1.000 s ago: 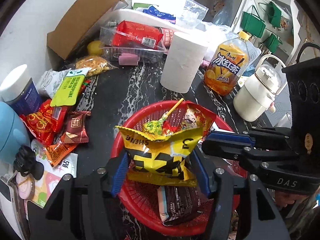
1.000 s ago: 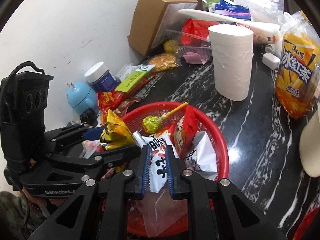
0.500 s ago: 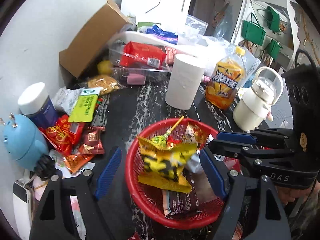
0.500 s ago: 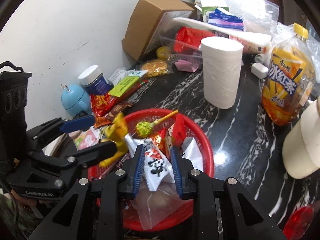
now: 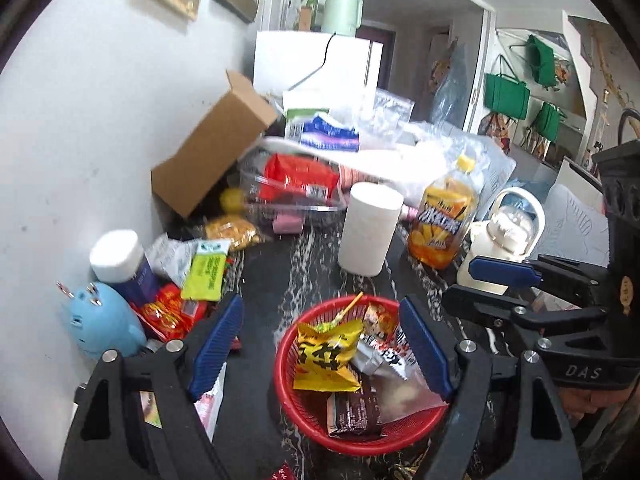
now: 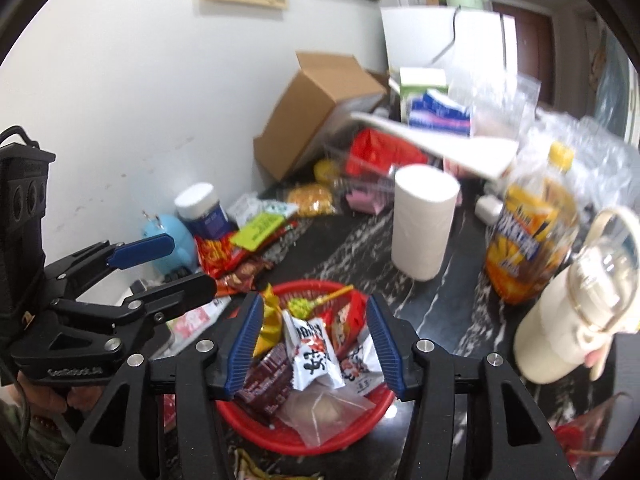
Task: Organize snacks
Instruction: 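Move both grippers back from the basket toward the remaining packets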
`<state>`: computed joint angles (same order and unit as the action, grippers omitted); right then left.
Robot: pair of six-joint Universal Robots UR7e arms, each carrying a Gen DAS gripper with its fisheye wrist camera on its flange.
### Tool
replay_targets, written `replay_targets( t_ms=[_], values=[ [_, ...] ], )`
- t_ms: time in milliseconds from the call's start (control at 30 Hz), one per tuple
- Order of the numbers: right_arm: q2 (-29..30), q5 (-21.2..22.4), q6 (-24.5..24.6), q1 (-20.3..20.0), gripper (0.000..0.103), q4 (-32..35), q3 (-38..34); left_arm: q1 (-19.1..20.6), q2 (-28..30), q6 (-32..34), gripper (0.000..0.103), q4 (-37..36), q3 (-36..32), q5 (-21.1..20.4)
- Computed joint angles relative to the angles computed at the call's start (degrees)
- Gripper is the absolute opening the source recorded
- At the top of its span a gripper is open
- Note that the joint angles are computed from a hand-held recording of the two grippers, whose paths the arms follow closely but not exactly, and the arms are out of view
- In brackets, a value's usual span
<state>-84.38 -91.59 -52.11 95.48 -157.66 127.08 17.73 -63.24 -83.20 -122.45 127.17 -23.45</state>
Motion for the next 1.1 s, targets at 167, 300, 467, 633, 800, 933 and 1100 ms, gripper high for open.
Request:
replay_targets(
  t_ms=[167, 300, 467, 633, 800, 933, 1100],
  values=[
    [-3.96, 1.34, -0.22, 1.43, 0.058, -0.95, 1.6, -3.02, -1.2, -4.81, 0.08, 7.85, -1.53, 1.44],
    [-7.83, 2.6, -0.82, 2.04, 0.061, -1.91, 3.66, -5.27, -1.24, -12.36, 0.08, 19.26, -4.4, 1.39],
    [-13.68, 4.32, -1.79, 2.13, 0.064, -1.66, 6.57, -7.97, -0.93, -17.8, 0.08, 26.29, -6.2, 0.08],
    [-19.83, 5.98, -2.76, 1.49, 0.069, 0.46, 9.08, -10.6, -0.39, -19.47, 0.08, 27.03, -6.38, -1.09],
    [-25.8, 7.76, -3.69, 0.19, 0.076, 2.96, 11.43, -13.33, 0.8, -21.09, 0.08, 28.55, -6.89, -2.6],
    [-29.24, 8.35, -4.2, -1.31, 0.076, 4.44, 13.16, -14.68, 1.64, -21.84, 0.08, 28.54, -6.77, -3.99],
    [-33.32, 9.05, -5.33, -3.91, 0.076, 7.1, 15.32, -16.26, 2.58, -21.71, 0.08, 25.05, -5.1, -6.77]
  ],
)
